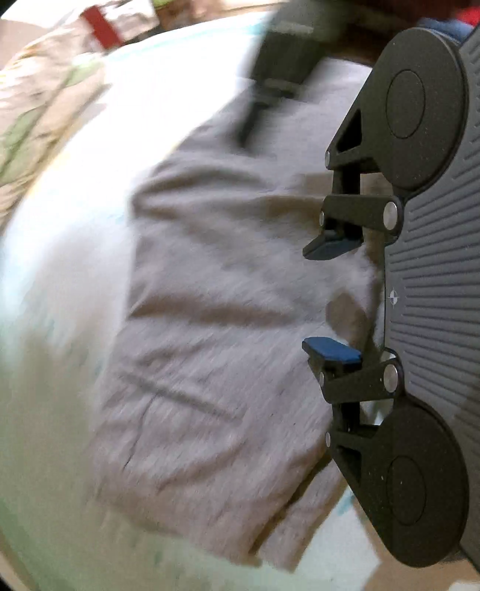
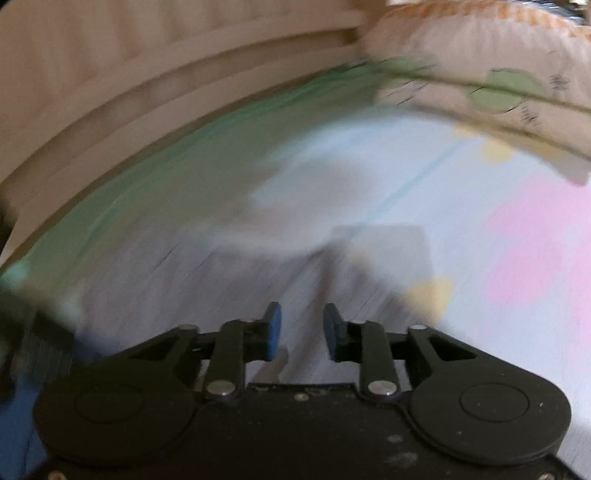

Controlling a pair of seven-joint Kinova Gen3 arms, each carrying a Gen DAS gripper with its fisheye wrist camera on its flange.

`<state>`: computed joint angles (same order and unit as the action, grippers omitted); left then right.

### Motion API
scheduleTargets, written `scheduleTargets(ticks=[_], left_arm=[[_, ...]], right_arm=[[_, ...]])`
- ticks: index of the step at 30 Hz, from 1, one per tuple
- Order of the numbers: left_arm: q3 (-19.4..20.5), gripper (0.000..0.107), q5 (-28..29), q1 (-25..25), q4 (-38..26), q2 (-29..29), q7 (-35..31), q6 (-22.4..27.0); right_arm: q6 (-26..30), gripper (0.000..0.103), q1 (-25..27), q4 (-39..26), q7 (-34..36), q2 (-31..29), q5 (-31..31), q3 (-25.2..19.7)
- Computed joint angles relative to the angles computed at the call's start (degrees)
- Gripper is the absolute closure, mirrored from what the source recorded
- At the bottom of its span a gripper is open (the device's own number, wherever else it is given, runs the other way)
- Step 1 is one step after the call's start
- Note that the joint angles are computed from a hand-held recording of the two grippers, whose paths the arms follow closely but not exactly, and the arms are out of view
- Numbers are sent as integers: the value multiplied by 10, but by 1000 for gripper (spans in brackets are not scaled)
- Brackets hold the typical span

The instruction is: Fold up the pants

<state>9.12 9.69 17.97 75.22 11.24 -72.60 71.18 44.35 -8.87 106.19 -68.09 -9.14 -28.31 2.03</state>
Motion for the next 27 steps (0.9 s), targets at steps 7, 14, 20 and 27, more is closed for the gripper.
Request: scheduleTargets(ticks=[7, 14, 20, 27], left_arm=[[7, 63, -12, 14, -19, 7, 7, -20], [14, 63, -13, 43, -52, 48, 4, -49], [23, 63, -26, 55, -43, 82, -3, -28], [14, 63, -5, 50, -24, 64, -35, -39]], right_arm=[[63, 96, -46, 56, -25, -30, 45, -58], [21, 84, -18, 45, -41, -59, 58, -11], [-27, 51, 79, 16, 33, -9, 34, -12], [39, 53, 56, -23, 196, 70, -48, 75]])
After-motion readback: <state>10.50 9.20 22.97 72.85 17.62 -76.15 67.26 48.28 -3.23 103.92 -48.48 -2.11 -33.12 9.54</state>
